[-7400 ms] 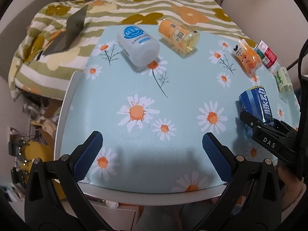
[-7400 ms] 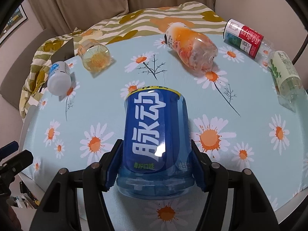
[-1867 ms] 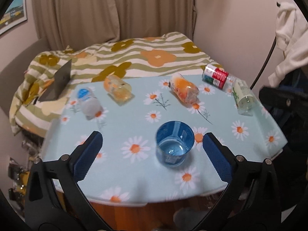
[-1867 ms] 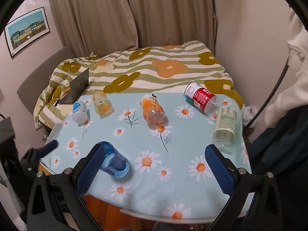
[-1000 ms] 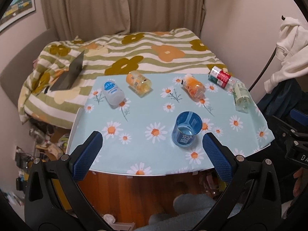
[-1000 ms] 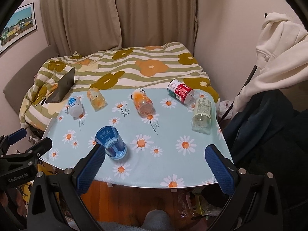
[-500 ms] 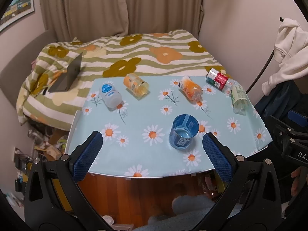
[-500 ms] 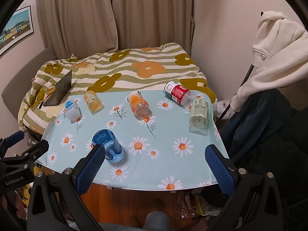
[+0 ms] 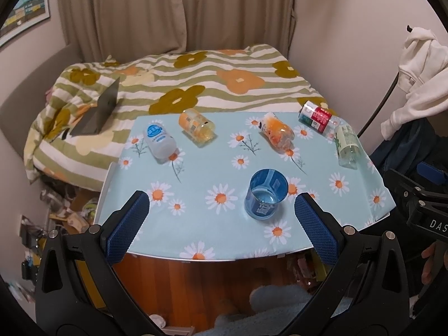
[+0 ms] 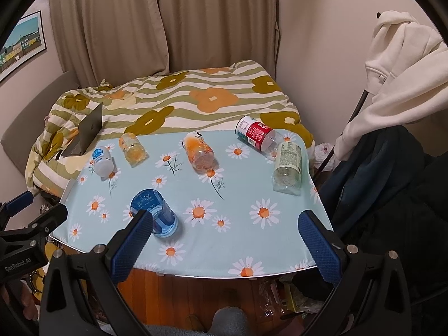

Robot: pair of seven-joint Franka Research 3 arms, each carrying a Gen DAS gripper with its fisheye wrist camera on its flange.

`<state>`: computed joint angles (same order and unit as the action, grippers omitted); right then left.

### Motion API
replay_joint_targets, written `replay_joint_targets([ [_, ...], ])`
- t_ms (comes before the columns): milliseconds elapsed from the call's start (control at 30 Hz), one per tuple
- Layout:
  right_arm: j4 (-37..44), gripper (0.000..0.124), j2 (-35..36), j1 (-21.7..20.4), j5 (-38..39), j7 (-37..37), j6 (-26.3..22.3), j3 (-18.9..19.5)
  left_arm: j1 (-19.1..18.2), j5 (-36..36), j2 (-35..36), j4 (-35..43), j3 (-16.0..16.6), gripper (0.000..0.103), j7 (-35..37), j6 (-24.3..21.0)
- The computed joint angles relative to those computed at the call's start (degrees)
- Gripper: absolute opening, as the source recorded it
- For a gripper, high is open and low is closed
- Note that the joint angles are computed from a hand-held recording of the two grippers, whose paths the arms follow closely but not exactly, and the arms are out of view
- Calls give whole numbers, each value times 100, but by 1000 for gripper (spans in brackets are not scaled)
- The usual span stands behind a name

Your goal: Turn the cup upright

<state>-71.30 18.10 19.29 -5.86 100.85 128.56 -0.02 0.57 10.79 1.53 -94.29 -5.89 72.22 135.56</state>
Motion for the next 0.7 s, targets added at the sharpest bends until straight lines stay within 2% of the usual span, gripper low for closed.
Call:
replay_joint_targets([
  [700,9,103,7,1,6,2,-1,-7,29,98,-47,-58,18,103,-76,22],
])
